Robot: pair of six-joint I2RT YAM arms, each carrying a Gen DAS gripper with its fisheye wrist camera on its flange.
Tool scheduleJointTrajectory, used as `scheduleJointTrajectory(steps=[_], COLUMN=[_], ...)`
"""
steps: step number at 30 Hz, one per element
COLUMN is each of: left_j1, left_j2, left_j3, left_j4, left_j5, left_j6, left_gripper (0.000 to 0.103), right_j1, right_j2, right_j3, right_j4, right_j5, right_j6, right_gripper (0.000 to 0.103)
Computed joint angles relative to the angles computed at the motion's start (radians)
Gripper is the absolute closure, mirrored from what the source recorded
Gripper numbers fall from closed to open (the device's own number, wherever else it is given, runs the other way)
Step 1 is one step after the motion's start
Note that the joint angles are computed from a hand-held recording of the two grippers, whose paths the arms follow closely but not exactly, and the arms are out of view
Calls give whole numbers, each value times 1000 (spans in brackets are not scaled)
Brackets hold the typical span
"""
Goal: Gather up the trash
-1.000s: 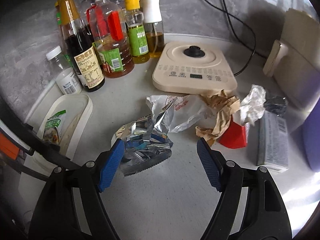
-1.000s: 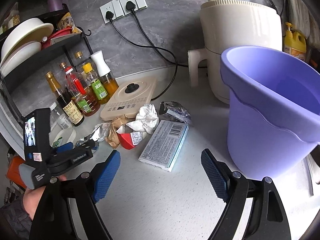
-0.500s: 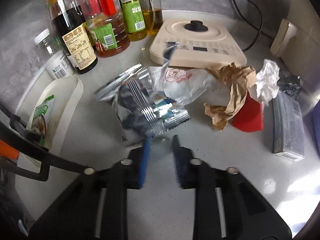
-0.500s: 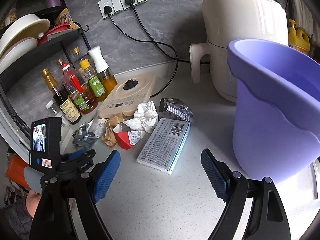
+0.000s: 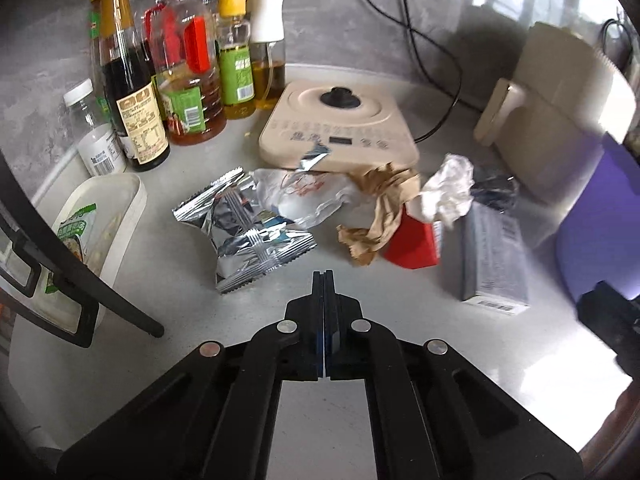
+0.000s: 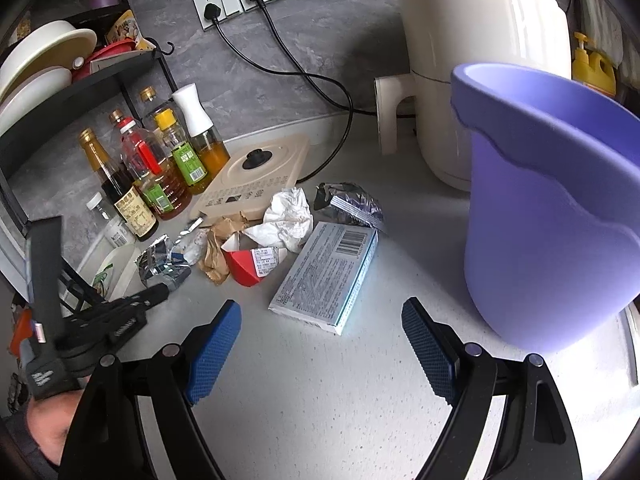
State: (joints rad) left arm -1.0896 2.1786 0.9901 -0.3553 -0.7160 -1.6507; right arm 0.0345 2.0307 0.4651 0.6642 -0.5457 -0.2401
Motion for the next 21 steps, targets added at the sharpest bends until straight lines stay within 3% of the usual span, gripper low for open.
scheduleJointTrajectory(steps=[4,5,6,7,9,11,14,21], left_j1=[-5,3,11,12,10,49,83,142], left_j2=[-18,-26,-30,-33,-36,-40,-24,46], left_j3=[-3,-8,-7,-6,-12,-39,-33,53], left_j4=[-38,-37,-41,-51,-43,22,-1,-92], left_j5=[-19,-18,-15,-38,-73,-33,-33,-47], left_j6=[-24,-17,-12,-23,-27,22,-7,45], left_gripper=[100,84,47,36,34,34,34,33], right_j1=[9,14,20,27,37,47,50,41], right_j2=[27,34,40,46,56,67,76,120], right_j3=[9,12,15,18,23,30,31,62], right_j4=[15,19,21,25,31,35,45,30], right_j5=[11,15,20,24,28,31,36,48], right_j6=[9,13,17,21,25,23,20,17], right_gripper=[22,22,22,22,22,22,23,23])
